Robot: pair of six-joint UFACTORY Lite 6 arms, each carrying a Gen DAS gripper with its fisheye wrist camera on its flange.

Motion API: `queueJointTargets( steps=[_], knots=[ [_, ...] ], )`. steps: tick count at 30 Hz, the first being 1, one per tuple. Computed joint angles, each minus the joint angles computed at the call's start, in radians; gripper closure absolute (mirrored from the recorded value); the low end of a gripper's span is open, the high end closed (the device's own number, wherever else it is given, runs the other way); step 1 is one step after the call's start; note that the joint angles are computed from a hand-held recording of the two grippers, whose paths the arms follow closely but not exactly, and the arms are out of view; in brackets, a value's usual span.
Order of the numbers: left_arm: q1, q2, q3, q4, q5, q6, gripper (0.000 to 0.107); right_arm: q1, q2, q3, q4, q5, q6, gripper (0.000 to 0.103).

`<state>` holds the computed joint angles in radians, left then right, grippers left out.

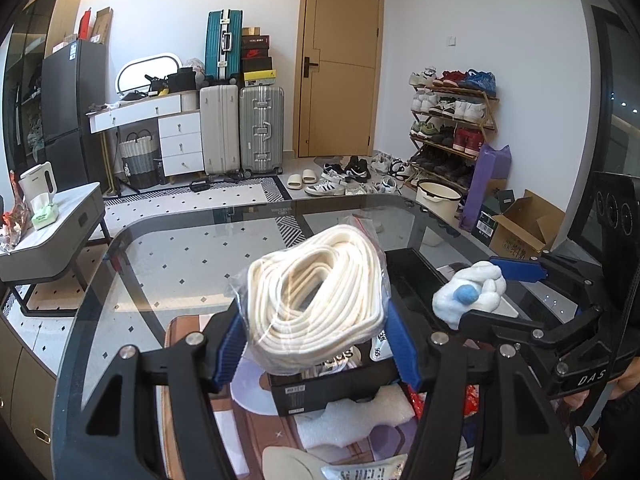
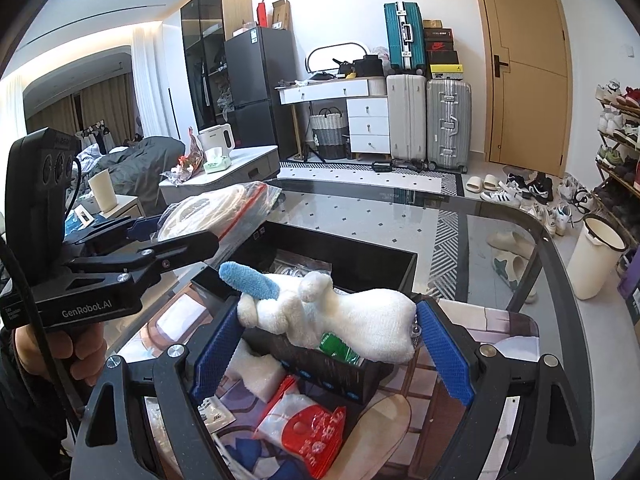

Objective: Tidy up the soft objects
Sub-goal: 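Carry the rope bag and plush toy over the black box and release both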

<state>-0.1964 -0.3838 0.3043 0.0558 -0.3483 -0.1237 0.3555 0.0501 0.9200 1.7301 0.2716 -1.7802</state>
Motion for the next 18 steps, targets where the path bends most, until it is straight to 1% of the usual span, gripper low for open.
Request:
queueJointTargets(
  steps=[5, 11, 15, 18],
  knots=[
    [0.021, 0.102, 0.059, 0.043, -0.028, -0.032, 0.045, -0.005, 0.077, 0.064, -0.021, 0.007, 0.006, 0.015],
    [0.049, 0.176, 0.100, 0.104, -0.051, -0.075, 0.045, -0.011, 0.175, 0.153, -0.054, 0.019, 0.022, 0.015],
    [0.050, 0.234, 0.145, 0.103, -0.055, -0.069, 0.045, -0.003, 0.224, 0.203, -0.086, 0.013, 0.053, 0.015],
    [0.043, 0.271, 0.166, 0.070, -0.063, -0.033, 0.045, -0.004, 0.256, 0.238, -0.118, 0.011, 0.080, 0.015]
  ],
)
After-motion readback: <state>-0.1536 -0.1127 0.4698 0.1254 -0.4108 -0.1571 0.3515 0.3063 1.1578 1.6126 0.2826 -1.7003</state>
